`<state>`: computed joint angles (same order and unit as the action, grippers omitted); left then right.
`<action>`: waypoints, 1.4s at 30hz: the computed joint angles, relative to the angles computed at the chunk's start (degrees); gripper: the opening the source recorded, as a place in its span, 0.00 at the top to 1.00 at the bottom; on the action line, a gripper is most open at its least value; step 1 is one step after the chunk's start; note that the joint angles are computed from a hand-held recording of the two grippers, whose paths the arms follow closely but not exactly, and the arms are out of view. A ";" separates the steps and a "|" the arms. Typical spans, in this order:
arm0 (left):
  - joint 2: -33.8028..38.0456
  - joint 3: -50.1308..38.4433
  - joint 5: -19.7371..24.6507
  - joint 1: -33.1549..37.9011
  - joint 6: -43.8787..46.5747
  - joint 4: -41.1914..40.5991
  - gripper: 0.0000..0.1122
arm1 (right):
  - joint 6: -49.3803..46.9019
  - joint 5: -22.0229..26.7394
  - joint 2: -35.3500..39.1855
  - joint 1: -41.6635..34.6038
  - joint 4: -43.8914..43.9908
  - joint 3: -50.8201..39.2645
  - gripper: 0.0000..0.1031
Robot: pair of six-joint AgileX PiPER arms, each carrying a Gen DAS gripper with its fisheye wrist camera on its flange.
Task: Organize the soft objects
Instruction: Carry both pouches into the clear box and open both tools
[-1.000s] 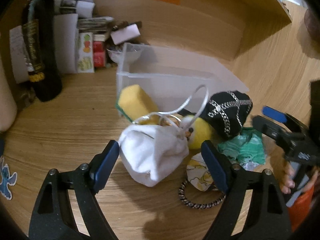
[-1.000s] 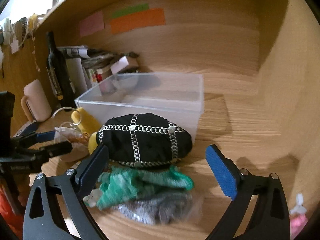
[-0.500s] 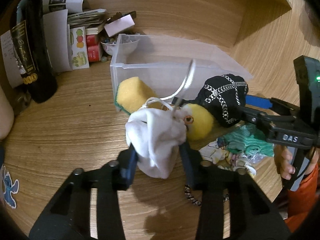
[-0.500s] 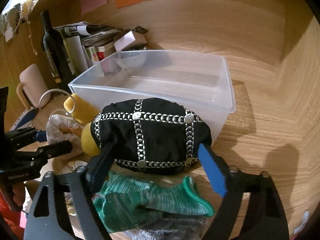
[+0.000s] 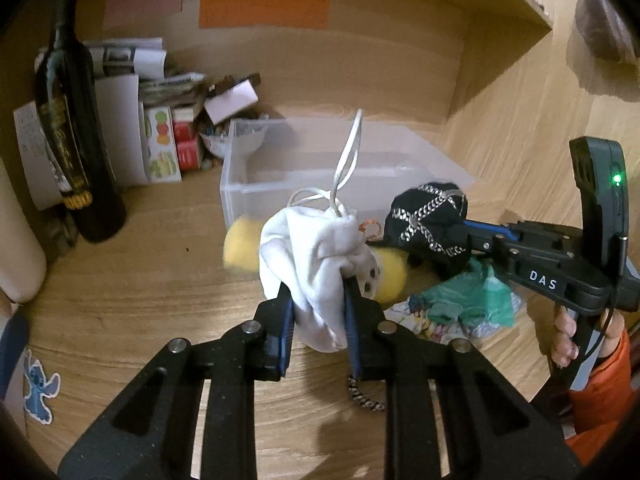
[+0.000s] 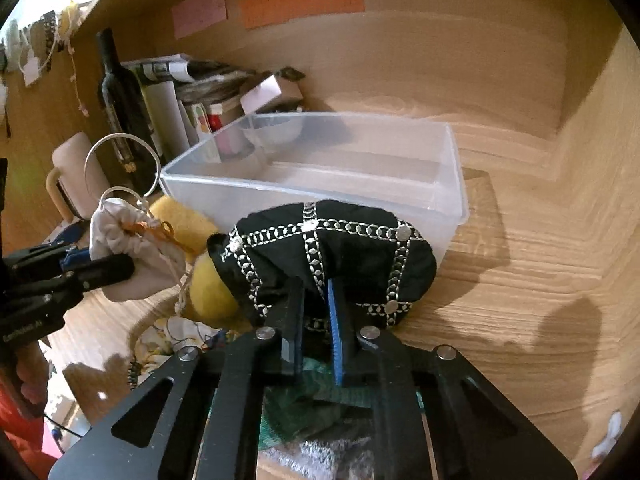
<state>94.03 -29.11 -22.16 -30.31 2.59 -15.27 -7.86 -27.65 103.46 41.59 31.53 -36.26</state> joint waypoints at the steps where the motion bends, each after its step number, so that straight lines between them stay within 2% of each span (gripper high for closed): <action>1: -0.89 0.33 -0.29 -0.54 1.57 -1.83 0.80 | -0.49 -0.91 -0.89 0.41 0.94 0.82 0.92; 4: -2.63 0.98 -1.44 -1.11 3.59 -4.04 0.80 | -1.73 -3.28 -3.78 1.50 3.29 3.08 0.93; 11: -5.65 0.25 -2.00 0.75 1.78 -1.48 0.80 | -8.62 -8.65 -9.35 4.19 10.77 5.37 0.96; 16: -7.14 -0.68 -2.57 1.58 2.23 -1.02 0.80 | -14.21 -5.38 -10.00 4.06 13.55 3.30 0.95; 18: -7.33 -0.82 -2.64 2.27 0.75 0.87 0.80 | -15.69 -2.73 -9.33 3.56 14.53 2.39 0.81; 20: -7.34 -0.87 -2.79 2.71 -0.24 2.14 0.80 | -14.93 -2.27 -7.43 3.41 13.57 1.67 0.36; 21: -7.38 -0.81 -2.85 2.73 -0.10 2.05 0.80 | -14.99 -2.84 -6.36 3.69 13.58 1.44 0.32; 22: -7.33 -0.85 -2.86 2.75 0.14 1.84 0.80 | -16.24 -1.84 -5.06 3.58 14.25 0.49 0.31; 27: -6.24 -1.23 -2.71 3.24 -1.30 3.42 0.80 | -19.04 5.63 0.84 -0.19 14.78 -4.75 0.32; 28: -5.89 -1.34 -2.76 3.43 -1.56 3.71 0.80 | -18.74 6.32 1.65 -0.65 14.25 -5.17 0.36; 29: -5.71 -1.33 -2.86 3.52 -1.70 3.86 0.80 | -18.54 6.73 2.37 -1.00 13.76 -5.41 0.54; 31: -5.21 -1.58 -2.90 3.78 -2.07 4.24 0.80 | -15.84 8.05 3.07 -2.12 10.48 -5.68 0.77; 35: -4.30 -2.79 -2.28 4.56 -2.52 4.92 0.80 | -14.32 2.58 1.41 -0.72 11.01 -2.76 0.85; 37: -4.01 -3.45 -1.98 5.00 -3.24 5.78 0.80 | -10.55 0.88 -0.99 -0.86 7.78 -0.60 0.86; 42: -3.55 -5.67 -0.91 6.10 -3.68 7.09 0.80 | -12.96 -1.82 -7.17 0.13 10.30 2.07 0.86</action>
<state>90.47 -34.79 -23.07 -24.21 -1.09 -8.18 -20.83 -29.48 96.29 41.71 41.83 -34.19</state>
